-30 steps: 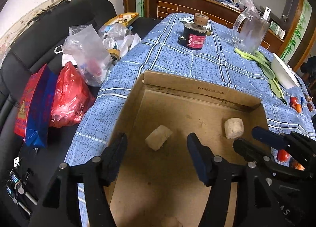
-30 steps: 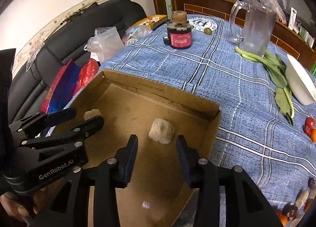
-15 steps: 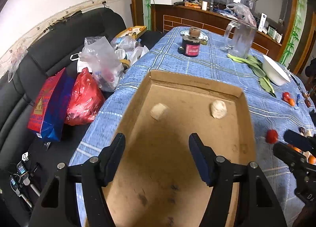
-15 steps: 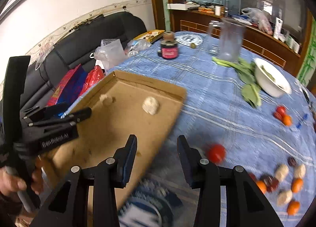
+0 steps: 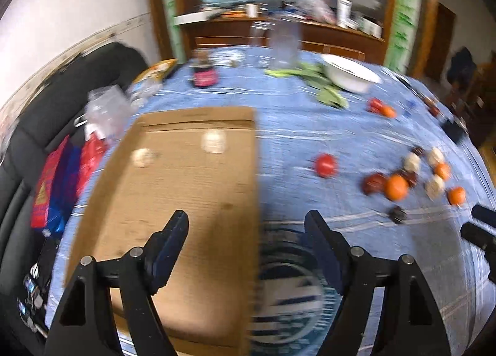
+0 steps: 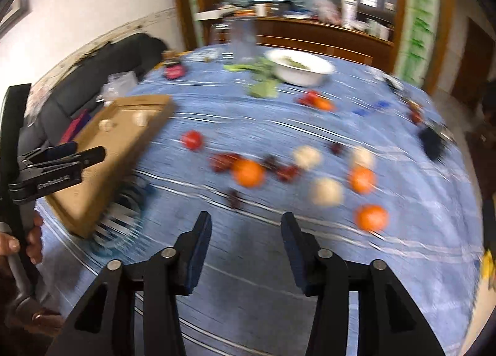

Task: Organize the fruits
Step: 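Move both open grippers back over the fruits on the tablecloth, then grasp a tangerine with the right gripper while the left gripper grasps a dark red date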

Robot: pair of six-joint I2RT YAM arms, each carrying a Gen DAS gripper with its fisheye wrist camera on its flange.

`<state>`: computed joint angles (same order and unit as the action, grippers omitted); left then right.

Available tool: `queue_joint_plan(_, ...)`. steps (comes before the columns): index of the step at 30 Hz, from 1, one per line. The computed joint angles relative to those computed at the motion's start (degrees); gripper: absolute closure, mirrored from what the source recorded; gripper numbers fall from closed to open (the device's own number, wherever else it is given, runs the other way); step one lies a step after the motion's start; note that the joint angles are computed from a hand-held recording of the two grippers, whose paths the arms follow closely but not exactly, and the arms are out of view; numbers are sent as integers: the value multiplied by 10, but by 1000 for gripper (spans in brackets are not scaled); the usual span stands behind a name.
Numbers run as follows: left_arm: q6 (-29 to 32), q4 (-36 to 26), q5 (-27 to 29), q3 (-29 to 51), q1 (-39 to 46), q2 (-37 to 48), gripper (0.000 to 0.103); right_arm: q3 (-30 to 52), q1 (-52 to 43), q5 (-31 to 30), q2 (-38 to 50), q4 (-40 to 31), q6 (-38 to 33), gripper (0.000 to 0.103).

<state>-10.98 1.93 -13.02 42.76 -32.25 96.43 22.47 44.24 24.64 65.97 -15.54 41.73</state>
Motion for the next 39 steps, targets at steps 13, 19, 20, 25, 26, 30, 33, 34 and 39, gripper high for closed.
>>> queue_joint_plan(13,-50,-70,-17,135,-143,147,25,-150,-401,-203,-209,-14,-240,46)
queue_joint_plan(19,-67,-93,-22,160,-151,166,25,-130,-428,-249,0,169,-281,46)
queue_joint_plan(20,-69,-98,-23,164,-150,168,25,-123,-425,-250,33,191,-288,46)
queue_joint_plan(25,-70,-109,-21,181,-142,178,25,-106,-433,-261,119,256,-305,46)
queue_joint_plan(26,-70,-113,-18,189,-139,183,25,-105,-438,-266,127,261,-309,46)
queue_joint_plan(30,-72,-126,-11,226,-129,207,25,-102,-453,-273,143,266,-320,59)
queue_joint_plan(33,-84,-138,9,264,-115,232,25,-106,-478,-294,135,262,-329,65)
queue_joint_plan(34,-86,-141,13,274,-112,239,25,-107,-487,-304,133,260,-331,65)
queue_joint_plan(39,-48,-166,21,338,-109,283,25,-116,-495,-307,121,257,-336,65)
